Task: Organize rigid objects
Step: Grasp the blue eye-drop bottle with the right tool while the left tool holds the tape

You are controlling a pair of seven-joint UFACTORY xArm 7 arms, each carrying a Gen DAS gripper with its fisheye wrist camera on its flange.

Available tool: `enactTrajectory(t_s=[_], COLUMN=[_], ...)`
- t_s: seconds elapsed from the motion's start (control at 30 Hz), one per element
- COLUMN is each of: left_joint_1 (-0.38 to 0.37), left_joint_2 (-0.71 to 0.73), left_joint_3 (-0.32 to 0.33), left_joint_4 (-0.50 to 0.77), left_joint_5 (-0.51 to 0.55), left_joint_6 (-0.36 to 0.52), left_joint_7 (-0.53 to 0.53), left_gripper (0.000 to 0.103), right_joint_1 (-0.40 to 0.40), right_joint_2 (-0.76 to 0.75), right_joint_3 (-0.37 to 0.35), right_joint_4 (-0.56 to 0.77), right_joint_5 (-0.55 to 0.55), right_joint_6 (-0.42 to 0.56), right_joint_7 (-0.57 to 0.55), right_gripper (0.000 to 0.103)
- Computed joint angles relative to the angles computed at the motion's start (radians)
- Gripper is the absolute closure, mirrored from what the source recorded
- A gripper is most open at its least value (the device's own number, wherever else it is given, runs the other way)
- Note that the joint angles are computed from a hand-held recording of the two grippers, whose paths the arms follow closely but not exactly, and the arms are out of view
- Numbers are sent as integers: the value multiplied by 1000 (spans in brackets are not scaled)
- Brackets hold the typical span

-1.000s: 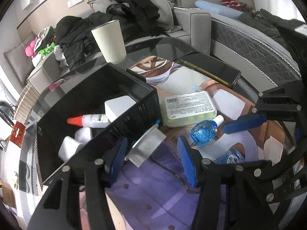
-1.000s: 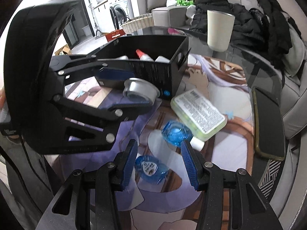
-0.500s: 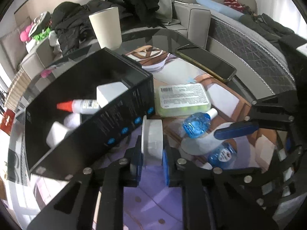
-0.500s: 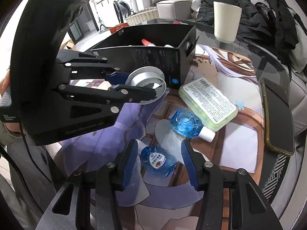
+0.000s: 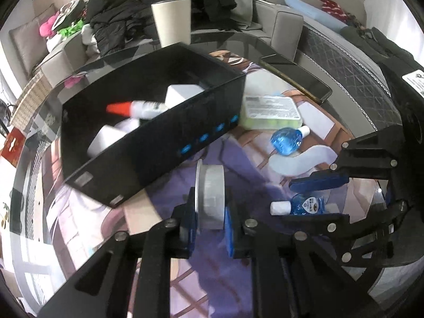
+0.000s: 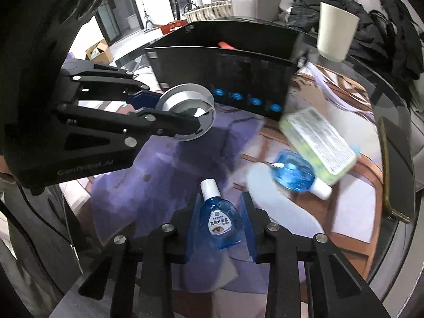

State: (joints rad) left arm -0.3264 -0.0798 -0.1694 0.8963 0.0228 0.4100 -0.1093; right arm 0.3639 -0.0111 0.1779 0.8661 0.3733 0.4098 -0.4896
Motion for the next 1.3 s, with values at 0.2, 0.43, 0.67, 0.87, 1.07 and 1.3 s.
enactTrajectory(t_s=[0.2,0.43,0.67,0.87,1.07,1.3], left_joint_1=[5,17,40,49,56,48], left_joint_2=[-82,-165,-200,-198,-181,-179], left_joint_3=[23,53,56,40,29,25], left_joint_4=[-89,-167,-197,-198,-179,-176], left_joint_5=[-53,-113,-121,-89,-58,-40], left_joint_6=[-6,8,29,35,34,15], left_joint_7=[48,102,111,93,66,59], left_gripper=[88,88,88,87,87,88], right_joint_1=[21,49,67,65,51,62], right_joint_2=[45,94,127,128,123,98], right_joint_3=[23,45,57,58,52,49], right_joint_4=[50,110,156,151,142,107], right_joint_5=[-51,-130,-183,-197,-183,-261], right_joint_6=[6,12,21,14,12,-16], right_joint_7=[67,156,206,199,188,202], right_gripper=[73,73,72,53,57,69])
